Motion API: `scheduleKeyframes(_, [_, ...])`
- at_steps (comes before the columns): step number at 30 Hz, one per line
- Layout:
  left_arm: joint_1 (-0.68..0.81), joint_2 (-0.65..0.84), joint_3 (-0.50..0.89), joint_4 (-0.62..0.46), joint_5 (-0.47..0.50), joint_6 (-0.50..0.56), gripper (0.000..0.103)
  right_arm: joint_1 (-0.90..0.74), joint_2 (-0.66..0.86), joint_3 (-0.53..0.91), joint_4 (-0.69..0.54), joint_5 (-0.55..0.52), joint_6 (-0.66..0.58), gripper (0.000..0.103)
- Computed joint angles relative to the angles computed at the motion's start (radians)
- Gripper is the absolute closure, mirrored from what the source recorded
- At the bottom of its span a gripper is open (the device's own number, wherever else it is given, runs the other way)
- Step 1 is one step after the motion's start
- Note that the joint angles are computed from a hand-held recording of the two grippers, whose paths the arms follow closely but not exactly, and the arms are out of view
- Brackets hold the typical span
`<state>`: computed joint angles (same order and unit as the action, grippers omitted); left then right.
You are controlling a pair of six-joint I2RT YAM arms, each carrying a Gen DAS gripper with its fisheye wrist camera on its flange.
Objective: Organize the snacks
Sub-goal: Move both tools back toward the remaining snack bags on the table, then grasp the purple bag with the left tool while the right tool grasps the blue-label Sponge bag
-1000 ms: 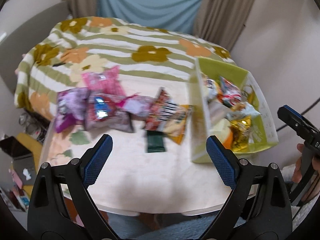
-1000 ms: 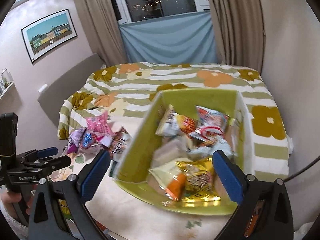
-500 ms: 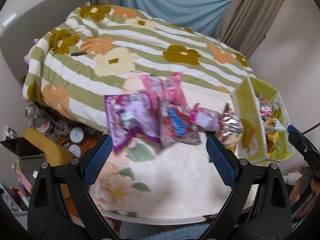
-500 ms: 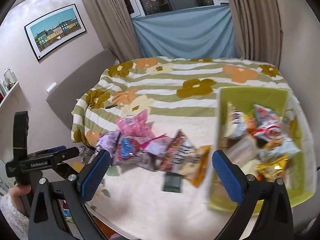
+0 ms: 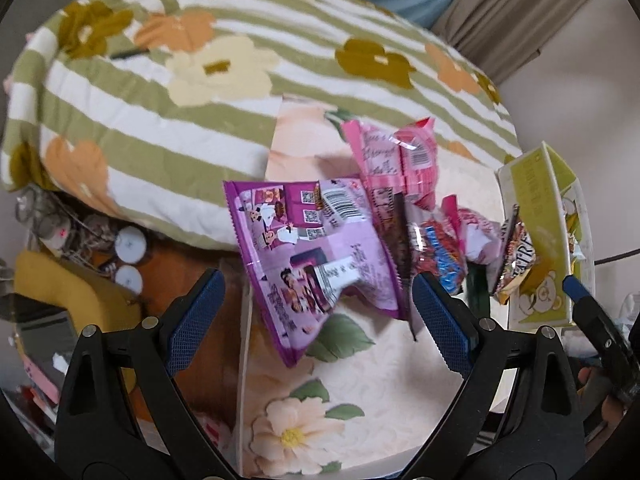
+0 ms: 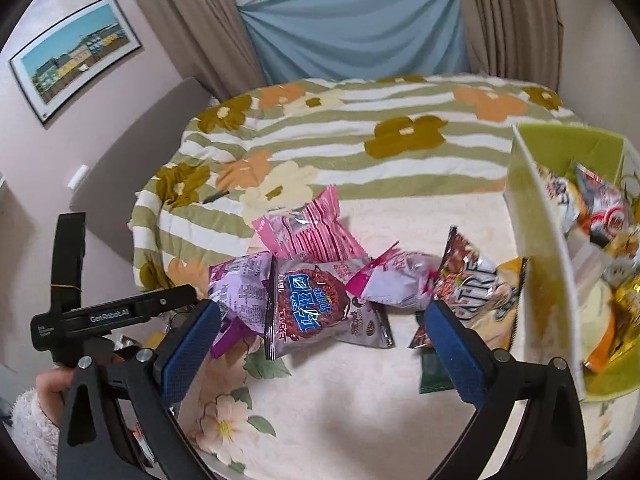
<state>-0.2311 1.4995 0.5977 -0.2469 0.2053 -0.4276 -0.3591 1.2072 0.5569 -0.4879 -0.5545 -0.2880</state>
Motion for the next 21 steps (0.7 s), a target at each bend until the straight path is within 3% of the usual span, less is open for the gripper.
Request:
scheduleKeyframes(10, [-0.006, 0.281, 0.107, 0.081, 0.028, 0.050, 0.009, 0.174, 0.193, -0.048, 0.248, 0.099, 0.201, 0.001])
scheduleKeyframes(15, [-0.029, 0.318, 0.142, 0.097, -0.016, 0.042, 0.009, 0.217, 0.308, -0.041, 0.349, 0.132, 0.204, 0.001])
scheduleKeyframes(21, [-0.064, 0.362, 0.213, 0.053, -0.077, 0.062, 0.009, 0.187, 0.451, -0.010, 0.379, 0.086, 0.196, 0.001])
